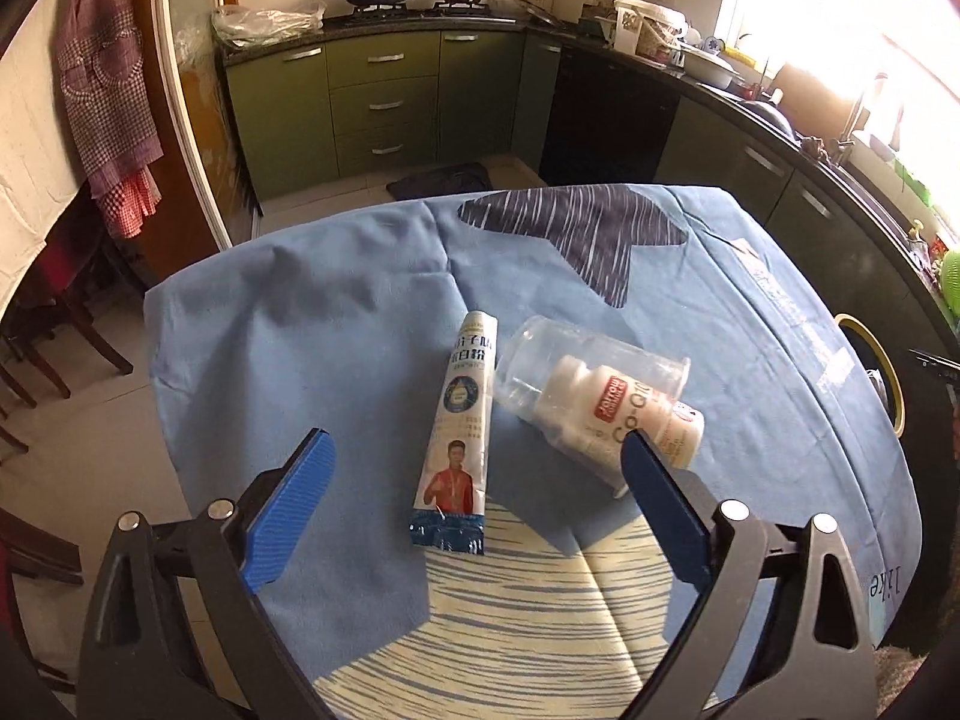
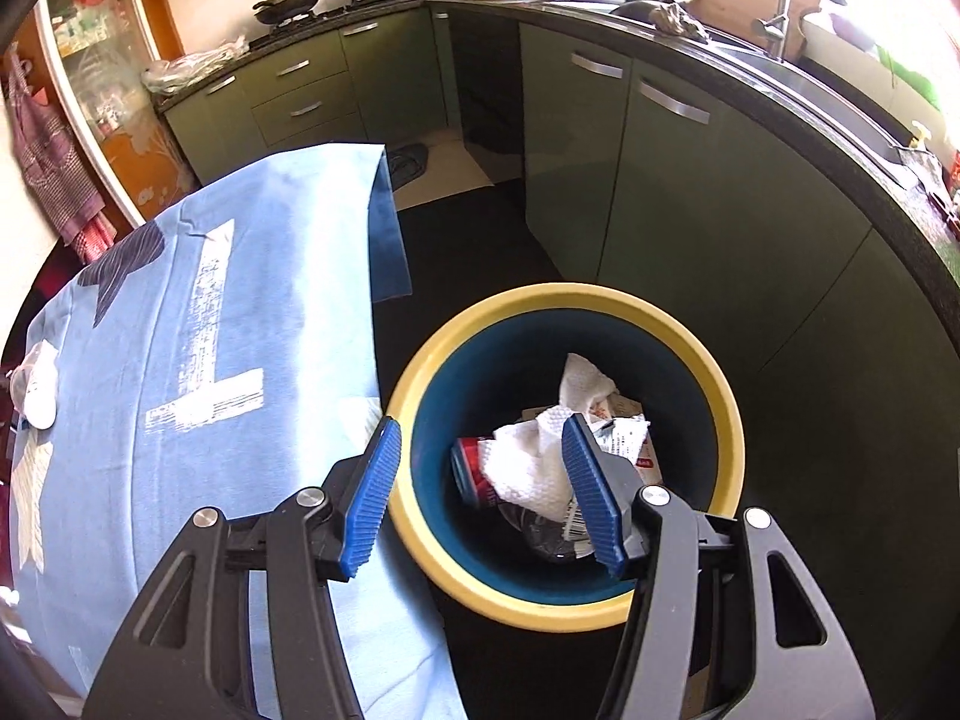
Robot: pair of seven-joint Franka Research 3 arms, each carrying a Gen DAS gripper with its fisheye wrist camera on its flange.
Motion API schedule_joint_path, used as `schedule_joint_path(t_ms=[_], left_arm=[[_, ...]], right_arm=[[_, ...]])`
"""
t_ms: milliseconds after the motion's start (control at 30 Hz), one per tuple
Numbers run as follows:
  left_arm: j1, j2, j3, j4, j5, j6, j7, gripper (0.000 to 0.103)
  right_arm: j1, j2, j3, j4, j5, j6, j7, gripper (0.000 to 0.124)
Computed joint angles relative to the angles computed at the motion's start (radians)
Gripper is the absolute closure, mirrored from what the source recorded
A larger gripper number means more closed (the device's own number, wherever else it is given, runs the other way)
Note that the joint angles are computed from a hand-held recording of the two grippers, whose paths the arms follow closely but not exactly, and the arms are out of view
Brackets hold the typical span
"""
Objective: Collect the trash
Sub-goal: 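Reach the left tool to the white printed tube packet and grasp it, then carry the tube packet over the bin and open the left tool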
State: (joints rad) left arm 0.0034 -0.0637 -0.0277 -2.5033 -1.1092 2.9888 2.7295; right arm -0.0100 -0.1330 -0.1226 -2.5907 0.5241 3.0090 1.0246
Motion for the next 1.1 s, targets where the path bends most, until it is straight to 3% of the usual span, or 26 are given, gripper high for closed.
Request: schedule_joint_path(t_ms=[133, 300, 400, 600, 667, 800, 1000, 1100], left_arm=[[0.029, 0.064, -0.007, 0.045, 0.052, -0.043, -0.007, 0.028], [0.077, 0.121, -0.043, 0.066, 0.17, -0.048, -0.073, 0.03], [0.102, 0.153, -0.061, 0.08, 0.272, -0.059, -0.143, 0.038], [0.149, 0.184, -0.111, 0.1, 0.355, -0.069, -0.193, 0.059], [0.159, 0.186, -0.125, 0.099, 0.359, -0.061, -0.19, 0.076], [0.167, 0.163, -0.136, 0.075, 0.362, -0.05, -0.192, 0.079], [0.128, 0.071, -0.101, -0.023, 0.421, -0.017, -0.263, 0.079], [0.082, 0.001, -0.068, -0.081, 0.352, -0.014, -0.219, 0.079]], right_arm=[[-0.007, -0.004, 0.01, -0.002, -0.029, -0.012, 0.023, 0.067], [-0.003, -0.005, 0.007, 0.002, -0.028, -0.027, 0.023, 0.067], [-0.003, -0.005, 0.007, 0.004, -0.03, -0.032, 0.02, 0.067], [0.001, -0.011, 0.01, -0.001, -0.034, -0.041, 0.014, 0.067], [0.001, -0.015, 0.011, -0.004, -0.035, -0.042, 0.015, 0.067], [0.007, -0.024, 0.005, -0.009, -0.023, -0.045, 0.001, 0.067], [0.021, -0.039, -0.007, -0.017, 0.013, -0.053, -0.04, 0.067], [0.028, -0.044, -0.012, -0.021, 0.034, -0.058, -0.063, 0.067]])
